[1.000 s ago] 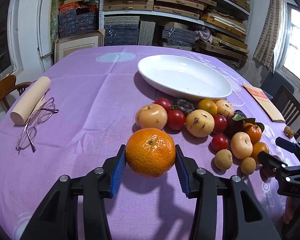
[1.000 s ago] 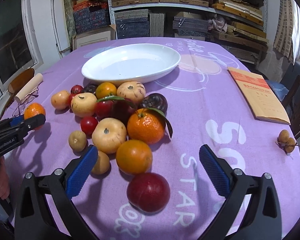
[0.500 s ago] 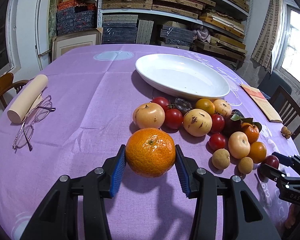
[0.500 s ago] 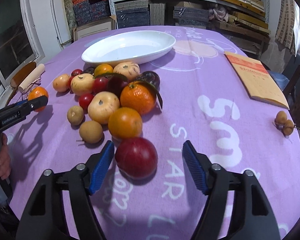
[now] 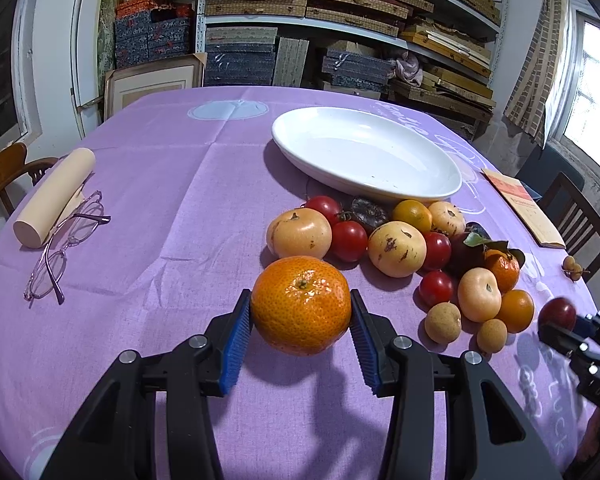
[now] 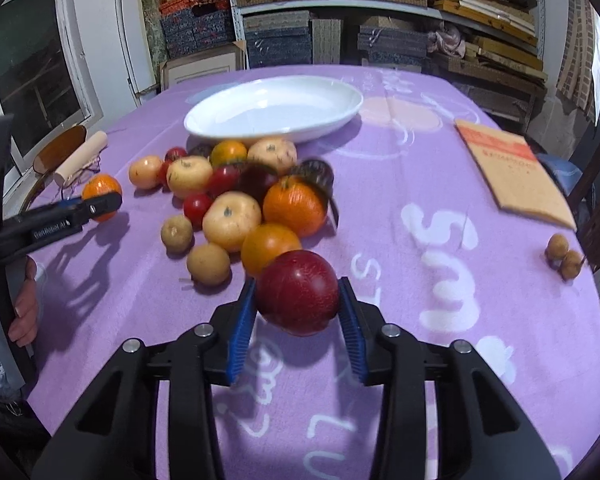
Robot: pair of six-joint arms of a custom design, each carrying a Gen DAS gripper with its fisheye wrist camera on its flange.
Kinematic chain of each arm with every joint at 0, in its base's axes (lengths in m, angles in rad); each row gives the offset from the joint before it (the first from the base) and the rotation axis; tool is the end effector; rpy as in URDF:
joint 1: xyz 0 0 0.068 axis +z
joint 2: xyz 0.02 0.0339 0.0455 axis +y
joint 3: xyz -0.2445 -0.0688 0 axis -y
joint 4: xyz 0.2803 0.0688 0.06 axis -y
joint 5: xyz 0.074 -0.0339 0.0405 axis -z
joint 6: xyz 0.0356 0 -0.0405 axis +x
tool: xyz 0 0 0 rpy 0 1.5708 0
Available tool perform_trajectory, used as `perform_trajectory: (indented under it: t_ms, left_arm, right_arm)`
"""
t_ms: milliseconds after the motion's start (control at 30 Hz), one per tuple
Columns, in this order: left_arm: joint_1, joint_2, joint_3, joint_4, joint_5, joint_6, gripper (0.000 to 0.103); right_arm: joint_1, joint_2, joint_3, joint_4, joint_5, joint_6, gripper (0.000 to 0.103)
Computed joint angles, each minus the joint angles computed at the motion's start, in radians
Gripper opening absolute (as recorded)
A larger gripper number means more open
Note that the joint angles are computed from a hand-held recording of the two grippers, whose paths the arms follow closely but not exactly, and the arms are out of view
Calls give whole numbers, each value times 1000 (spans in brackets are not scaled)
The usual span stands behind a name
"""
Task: Organize fruits
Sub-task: 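Carry both fruits over the white plate and open both tools to release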
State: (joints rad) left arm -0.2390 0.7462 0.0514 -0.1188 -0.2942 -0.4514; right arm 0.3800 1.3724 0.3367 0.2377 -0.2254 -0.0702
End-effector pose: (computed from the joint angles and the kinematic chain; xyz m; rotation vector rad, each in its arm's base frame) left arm 0.1661 -0.0298 0.0676 -0.3845 2.3082 0.0113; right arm 0.2220 0.0972 0.0649 -0.6380 2.2951 0.4155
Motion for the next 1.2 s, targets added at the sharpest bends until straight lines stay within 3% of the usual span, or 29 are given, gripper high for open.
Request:
perform_trajectory:
  t_ms: [167,300,433,567,700,833,1067,1200]
  left_arm:
    - [82,123,143,-1,82,90,48]
    - [88,307,317,59,38,176,48]
    - [117,566,498,141,83,202,48]
    - [158,801,653,165,137,188,48]
    - [193,958,759,163,154,185,48]
    - [207,1009,787,168,170,188,48]
    - [203,988,765,192,134,202,48]
    - [205,916,729,185,127,193,49]
  right_arm:
    - [-10,40,208,-115,-8,-37,39]
    - [10,295,537,-191,-11,-37,39]
    - [39,611,903,-288,2,8,39]
    - [51,821,1135,-362,28,45,39]
    - [57,899,1218,-388,39,31,40]
    - [53,929,1244,-406,28,21,40]
    - [39,882,1189,-378,7,29,42]
    - [35,774,1078,-311,7,38,42]
